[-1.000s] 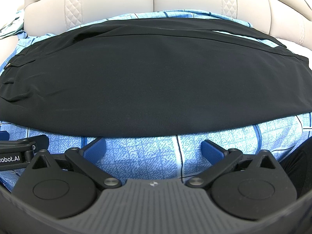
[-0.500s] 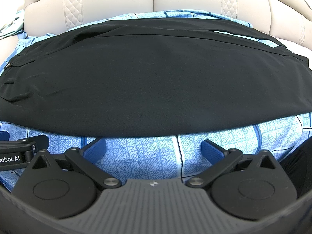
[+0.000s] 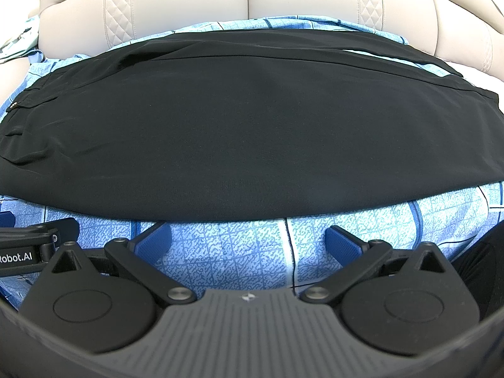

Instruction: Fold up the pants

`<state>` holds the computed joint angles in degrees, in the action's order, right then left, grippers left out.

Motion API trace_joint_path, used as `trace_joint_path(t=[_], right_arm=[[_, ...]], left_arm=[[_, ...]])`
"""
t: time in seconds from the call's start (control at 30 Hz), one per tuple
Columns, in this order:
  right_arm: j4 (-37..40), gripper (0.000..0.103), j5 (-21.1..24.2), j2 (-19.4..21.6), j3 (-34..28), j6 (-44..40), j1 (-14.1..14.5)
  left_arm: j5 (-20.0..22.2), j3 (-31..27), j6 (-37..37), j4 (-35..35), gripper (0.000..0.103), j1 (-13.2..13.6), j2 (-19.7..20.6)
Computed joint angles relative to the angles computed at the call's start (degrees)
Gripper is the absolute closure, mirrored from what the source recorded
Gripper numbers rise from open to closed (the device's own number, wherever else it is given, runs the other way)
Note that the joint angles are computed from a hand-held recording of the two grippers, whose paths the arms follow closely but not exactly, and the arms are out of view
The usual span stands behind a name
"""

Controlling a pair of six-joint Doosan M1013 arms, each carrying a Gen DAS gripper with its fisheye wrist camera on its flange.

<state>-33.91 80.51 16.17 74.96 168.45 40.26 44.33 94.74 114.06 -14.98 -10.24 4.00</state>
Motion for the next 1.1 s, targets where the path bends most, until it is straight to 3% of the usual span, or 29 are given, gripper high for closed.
trace_joint_path(t=[0.93,1.1], right_arm=[[0.92,0.0,0.05,0.27,-0.44,-0.69,-0.55],[4.01,0.0,0.6,0.3,-1.41,-2.87,-1.5]], left_arm=[[1.0,-0.79,-0.47,0.64,0.0,-0.11,0.44],[6.8,-4.28,-1.8,2.5,0.0,-0.25,2.25]])
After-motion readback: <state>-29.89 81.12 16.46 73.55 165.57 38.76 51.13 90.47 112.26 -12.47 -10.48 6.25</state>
